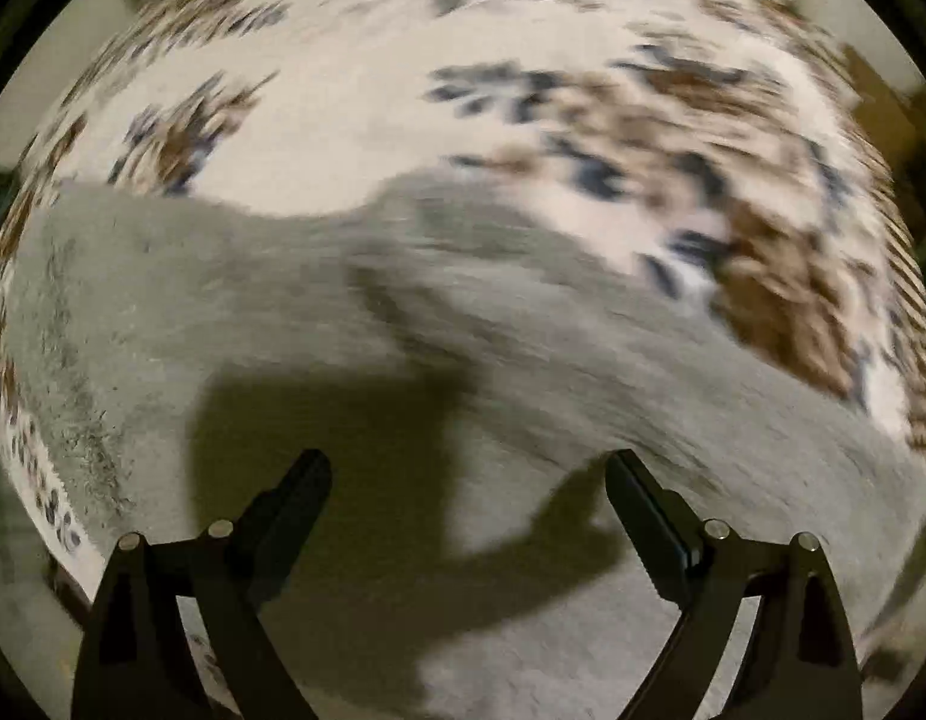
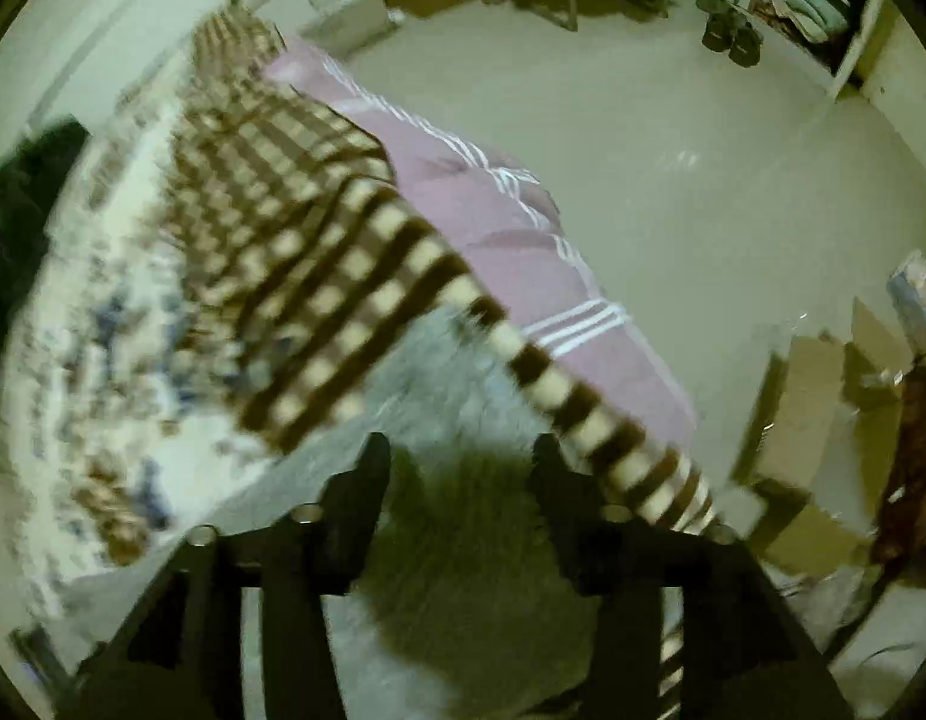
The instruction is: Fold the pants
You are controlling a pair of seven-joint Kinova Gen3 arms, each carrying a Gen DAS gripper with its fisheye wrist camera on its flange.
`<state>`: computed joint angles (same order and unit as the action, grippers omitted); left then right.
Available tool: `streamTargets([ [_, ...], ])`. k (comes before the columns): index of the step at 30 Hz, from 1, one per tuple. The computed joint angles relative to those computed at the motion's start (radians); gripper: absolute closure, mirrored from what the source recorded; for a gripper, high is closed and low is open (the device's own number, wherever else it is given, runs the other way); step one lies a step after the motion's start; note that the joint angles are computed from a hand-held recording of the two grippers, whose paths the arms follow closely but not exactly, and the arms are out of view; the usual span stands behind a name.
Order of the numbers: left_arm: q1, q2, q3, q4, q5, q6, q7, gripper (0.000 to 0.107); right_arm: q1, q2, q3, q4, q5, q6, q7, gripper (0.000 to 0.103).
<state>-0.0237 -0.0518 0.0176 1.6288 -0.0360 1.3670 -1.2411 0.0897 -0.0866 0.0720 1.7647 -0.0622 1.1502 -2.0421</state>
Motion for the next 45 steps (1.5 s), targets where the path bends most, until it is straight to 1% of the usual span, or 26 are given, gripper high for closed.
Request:
streamTargets([
  [2, -0.025, 0.025, -0.025, 0.010, 0.016, -0.033, -0.004, 0.014, 0.009, -0.081, -0.028, 0.044, -0.016, 0.005, -0.073, 0.047],
  [3, -0.034, 0.041, -0.032, 0.008, 0.033, -0.039, -0.018, 0.014, 0.004, -0.113, -0.037, 0.070, -0.018, 0.001, -0.114, 0.044],
  [5, -0.034, 0.084, -0.025, 0.000, 0.031, -0.045, -0.025, 0.012, -0.001, -0.195, -0.044, 0.132, -0.025, 0.008, -0.192, 0.040],
  [7, -0.017, 0.103, -0.011, 0.005, -0.004, -0.055, -0.017, 0.009, 0.011, -0.267, -0.034, 0.224, -0.059, -0.006, -0.255, 0.036],
  [9, -0.007, 0.092, -0.007, 0.008, -0.020, -0.051, -0.008, 0.010, 0.012, -0.312, 0.014, 0.313, -0.111, -0.026, -0.280, 0.036],
  [11, -0.002, 0.064, -0.005, -0.001, -0.004, -0.027, -0.019, 0.010, 0.037, -0.356, 0.052, 0.402, -0.162, -0.063, -0.266, 0.036],
  [13, -0.006, 0.011, -0.010, 0.002, 0.051, 0.007, -0.042, 0.010, 0.021, -0.367, 0.112, 0.485, -0.212, -0.130, -0.220, 0.036],
  [14, -0.001, -0.006, -0.005, 0.003, 0.064, 0.020, -0.047, 0.010, 0.033, -0.371, 0.114, 0.504, -0.212, -0.143, -0.221, 0.036],
  [18, 0.056, -0.059, 0.042, 0.025, 0.132, 0.078, -0.064, 0.010, 0.084, -0.454, 0.064, 0.554, -0.198, -0.266, -0.267, 0.036],
  [20, 0.095, -0.067, 0.077, 0.037, 0.141, 0.081, -0.053, 0.010, 0.070, -0.460, 0.078, 0.568, -0.213, -0.328, -0.239, 0.036],
  [21, 0.114, -0.059, 0.090, 0.037, 0.155, 0.078, -0.048, 0.010, 0.036, -0.437, 0.105, 0.568, -0.212, -0.342, -0.229, 0.046],
  [22, 0.138, -0.052, 0.107, 0.044, 0.170, 0.078, -0.043, 0.010, 0.019, -0.408, 0.125, 0.569, -0.222, -0.349, -0.212, 0.064],
  [23, 0.154, -0.044, 0.115, 0.038, 0.176, 0.082, -0.039, 0.010, 0.017, -0.393, 0.126, 0.568, -0.226, -0.349, -0.211, 0.097],
  [26, 0.195, -0.042, 0.130, 0.028, 0.194, 0.079, -0.034, 0.010, 0.069, -0.421, 0.056, 0.531, -0.175, -0.295, -0.246, 0.097],
  [29, 0.231, -0.042, 0.149, 0.005, 0.182, 0.071, -0.029, 0.010, 0.103, -0.499, -0.005, 0.471, -0.112, -0.191, -0.308, 0.098],
  [31, 0.250, -0.019, 0.158, -0.017, 0.173, 0.063, -0.019, 0.010, 0.100, -0.513, -0.010, 0.437, -0.066, -0.119, -0.339, 0.098],
  [32, 0.248, -0.010, 0.146, -0.025, 0.174, 0.068, -0.036, 0.010, 0.088, -0.516, 0.013, 0.438, -0.063, -0.103, -0.332, 0.098],
  [34, 0.252, 0.011, 0.141, -0.025, 0.173, 0.063, -0.040, 0.010, 0.053, -0.487, 0.101, 0.475, -0.102, -0.110, -0.268, 0.097],
  [35, 0.250, 0.025, 0.134, -0.028, 0.175, 0.061, -0.049, 0.010, 0.045, -0.468, 0.148, 0.481, -0.125, -0.103, -0.228, 0.088],
  [36, 0.253, 0.040, 0.135, -0.032, 0.178, 0.060, -0.049, 0.010, 0.038, -0.458, 0.194, 0.496, -0.149, -0.094, -0.187, 0.069],
  [37, 0.257, 0.051, 0.136, -0.028, 0.181, 0.056, -0.050, 0.010, 0.049, -0.466, 0.240, 0.516, -0.158, -0.091, -0.153, 0.055],
  [38, 0.263, 0.062, 0.138, -0.020, 0.181, 0.047, -0.053, 0.010, 0.058, -0.492, 0.280, 0.538, -0.176, -0.104, -0.131, 0.037],
  [40, 0.268, 0.076, 0.135, 0.008, 0.181, 0.023, -0.077, 0.010, 0.061, -0.549, 0.353, 0.593, -0.195, -0.158, -0.102, 0.035],
  [42, 0.277, 0.102, 0.138, 0.028, 0.167, -0.002, -0.087, 0.010, 0.021, -0.552, 0.445, 0.642, -0.228, -0.211, -0.024, 0.035],
  [44, 0.276, 0.115, 0.132, 0.056, 0.178, -0.049, -0.104, 0.005, -0.019, -0.535, 0.538, 0.707, -0.278, -0.292, 0.057, 0.035],
  [45, 0.275, 0.119, 0.129, 0.064, 0.182, -0.064, -0.105, 0.005, -0.046, -0.534, 0.584, 0.736, -0.306, -0.333, 0.098, 0.035],
])
